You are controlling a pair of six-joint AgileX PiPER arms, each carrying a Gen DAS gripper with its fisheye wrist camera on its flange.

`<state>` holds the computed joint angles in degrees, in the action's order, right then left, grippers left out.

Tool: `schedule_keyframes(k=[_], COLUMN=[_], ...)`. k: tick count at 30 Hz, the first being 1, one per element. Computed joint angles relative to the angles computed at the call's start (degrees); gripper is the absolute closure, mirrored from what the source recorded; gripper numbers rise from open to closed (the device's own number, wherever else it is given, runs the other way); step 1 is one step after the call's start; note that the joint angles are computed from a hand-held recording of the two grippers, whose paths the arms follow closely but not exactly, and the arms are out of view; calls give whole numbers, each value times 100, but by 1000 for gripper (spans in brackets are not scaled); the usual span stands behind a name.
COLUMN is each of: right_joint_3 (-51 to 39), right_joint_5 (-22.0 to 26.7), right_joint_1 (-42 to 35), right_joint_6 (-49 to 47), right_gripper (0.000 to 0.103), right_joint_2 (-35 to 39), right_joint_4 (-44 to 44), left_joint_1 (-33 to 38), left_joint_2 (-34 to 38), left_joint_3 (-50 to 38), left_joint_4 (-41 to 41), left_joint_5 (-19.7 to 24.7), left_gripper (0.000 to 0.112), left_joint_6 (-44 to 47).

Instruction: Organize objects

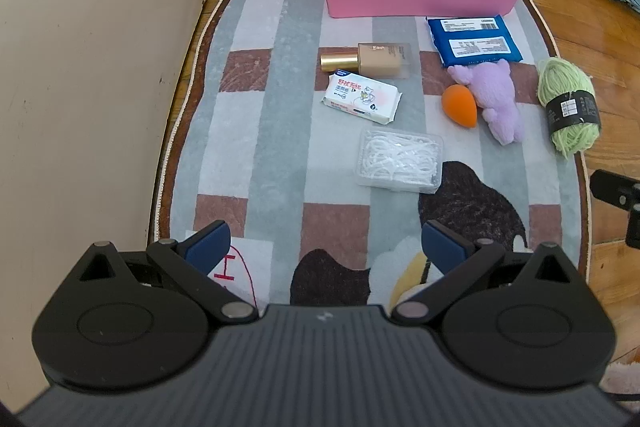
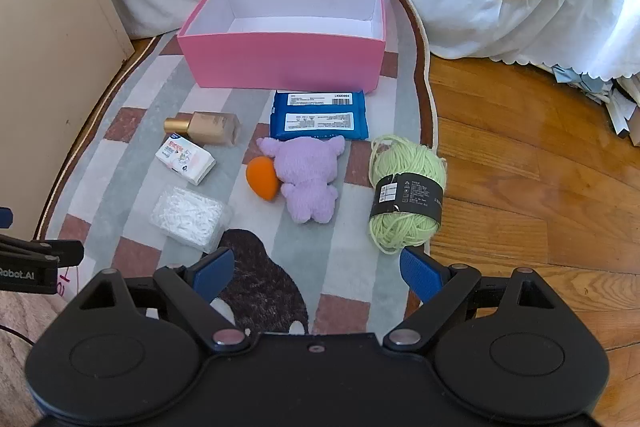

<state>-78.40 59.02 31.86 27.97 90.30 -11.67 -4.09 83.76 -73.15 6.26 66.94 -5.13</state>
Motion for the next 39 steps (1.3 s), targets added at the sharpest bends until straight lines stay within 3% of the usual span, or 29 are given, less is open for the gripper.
schedule_keyframes(k=[39], right_joint_3=[38], right_joint_5=[21], right_joint_1=[-17], right_joint_6=[-48], right_gripper=[11], right_joint_2=[13], right_joint_4=[-8], left_joint_1=[-90], left_joint_2=[-47], left_joint_3=[66], left_joint_4=[22], left_joint_5=[21], left_gripper=[9], left_joint_6=[-117])
